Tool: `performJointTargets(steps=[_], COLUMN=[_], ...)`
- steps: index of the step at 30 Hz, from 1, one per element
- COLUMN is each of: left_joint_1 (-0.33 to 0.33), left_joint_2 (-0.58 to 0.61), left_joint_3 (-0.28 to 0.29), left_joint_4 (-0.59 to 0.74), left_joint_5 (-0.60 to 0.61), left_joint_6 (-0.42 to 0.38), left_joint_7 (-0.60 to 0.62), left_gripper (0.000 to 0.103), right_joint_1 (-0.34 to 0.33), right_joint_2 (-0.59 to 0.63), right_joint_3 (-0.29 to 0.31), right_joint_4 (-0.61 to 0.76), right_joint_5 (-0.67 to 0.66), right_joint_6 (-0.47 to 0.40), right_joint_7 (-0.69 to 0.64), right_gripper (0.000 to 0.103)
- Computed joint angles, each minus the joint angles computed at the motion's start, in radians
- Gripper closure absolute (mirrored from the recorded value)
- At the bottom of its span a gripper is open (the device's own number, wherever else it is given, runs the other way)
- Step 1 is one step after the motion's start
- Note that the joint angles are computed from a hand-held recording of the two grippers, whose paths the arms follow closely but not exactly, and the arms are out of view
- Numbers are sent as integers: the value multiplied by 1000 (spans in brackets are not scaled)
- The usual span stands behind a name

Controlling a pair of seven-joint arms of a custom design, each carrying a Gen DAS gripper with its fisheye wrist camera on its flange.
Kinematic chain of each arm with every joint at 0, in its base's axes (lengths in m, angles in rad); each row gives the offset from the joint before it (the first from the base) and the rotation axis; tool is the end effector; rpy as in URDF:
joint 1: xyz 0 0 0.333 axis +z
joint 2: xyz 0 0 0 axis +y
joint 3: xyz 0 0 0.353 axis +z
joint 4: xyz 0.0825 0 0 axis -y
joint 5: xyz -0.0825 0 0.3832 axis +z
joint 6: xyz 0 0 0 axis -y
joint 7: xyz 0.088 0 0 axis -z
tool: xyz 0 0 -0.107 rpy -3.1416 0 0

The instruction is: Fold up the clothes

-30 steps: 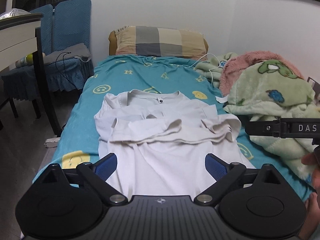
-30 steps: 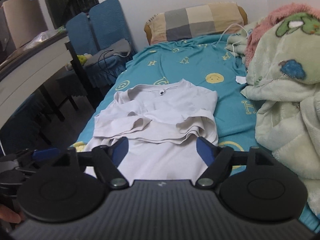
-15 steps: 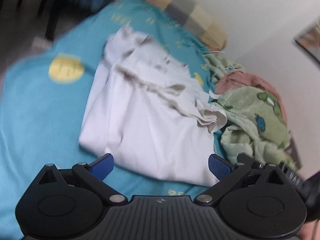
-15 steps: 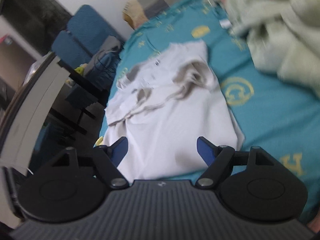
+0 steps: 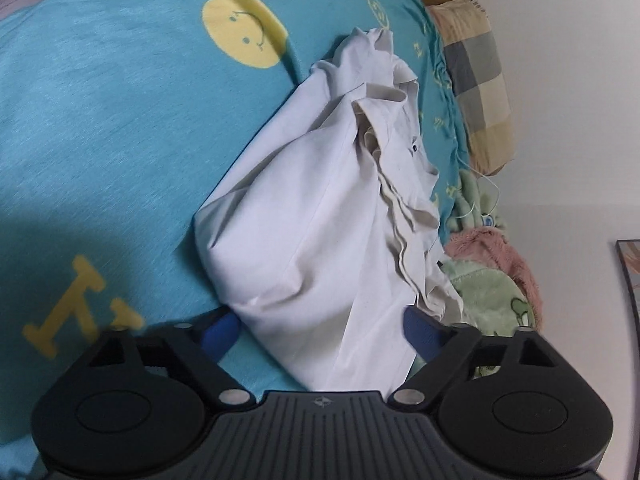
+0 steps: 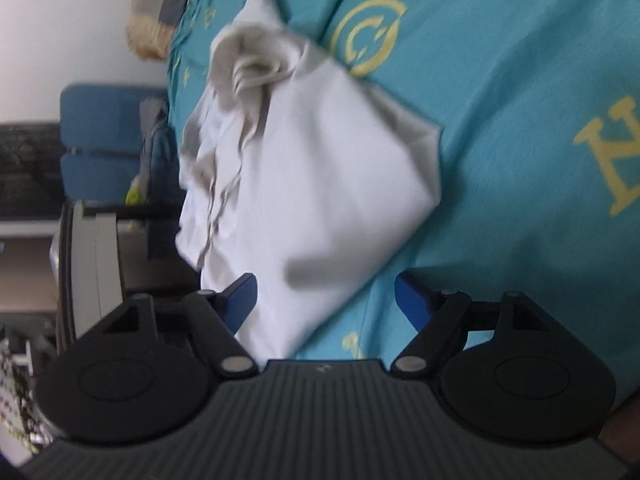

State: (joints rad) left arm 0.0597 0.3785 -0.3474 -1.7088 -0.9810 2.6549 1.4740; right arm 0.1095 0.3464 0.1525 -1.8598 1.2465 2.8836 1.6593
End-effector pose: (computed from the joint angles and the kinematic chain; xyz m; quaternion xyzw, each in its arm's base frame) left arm 0.6900 -0.1451 0.4700 0.7976 -0.4018 0.4110 0.1830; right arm 0.6603 0.1097 0.4156 -0.2610 0.8623 0.1356 0.4123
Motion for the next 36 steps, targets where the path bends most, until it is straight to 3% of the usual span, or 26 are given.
performJointTargets(steps=[2,4,5,7,10,15,21,25,29,32,36], left_joint_1=[-13,-18,-16,-15,7,12,-38,-75,-111,-139,-182], left_joint_2=[6,11,15,24,5,-92,-252,-402,-532,-561,-487], left_joint_3=[10,13,8,-1,-29,-44,20,74,127,158,195], left_joint_4=[4,3,7,19,20,-12,-80,-190,-295,-308,-225], left_joint_5=[27,51,56,79,81,27,0,-23,15,46,92], left_joint_6=[24,48,62,86,108,162,139,101,39,31,52], left_joint_7=[-22,-43,-41,-31,24,128,123,108,6,-33,-63], left_gripper=[37,57,68,78,88,92,92,92,92,92,91], right_joint_1=[14,32,34,7,-15,-35,21,85,153,184,184], right_joint_2=[14,21,23,23,12,-30,-172,-317,-425,-443,-373], right_joint_3=[-10,-27,-29,10,58,59,7,-27,-55,-83,-111], right_joint_4=[9,11,12,18,32,66,-18,-153,-253,-267,-182], right_joint_5=[-17,-88,-119,-86,-8,75,80,37,73,51,26], right_joint_6=[44,65,67,92,146,120,116,155,203,206,196], right_joint_7=[37,100,117,67,-47,-171,-200,-171,-177,-154,-137], right_gripper=[44,78,84,91,93,94,94,94,94,94,94])
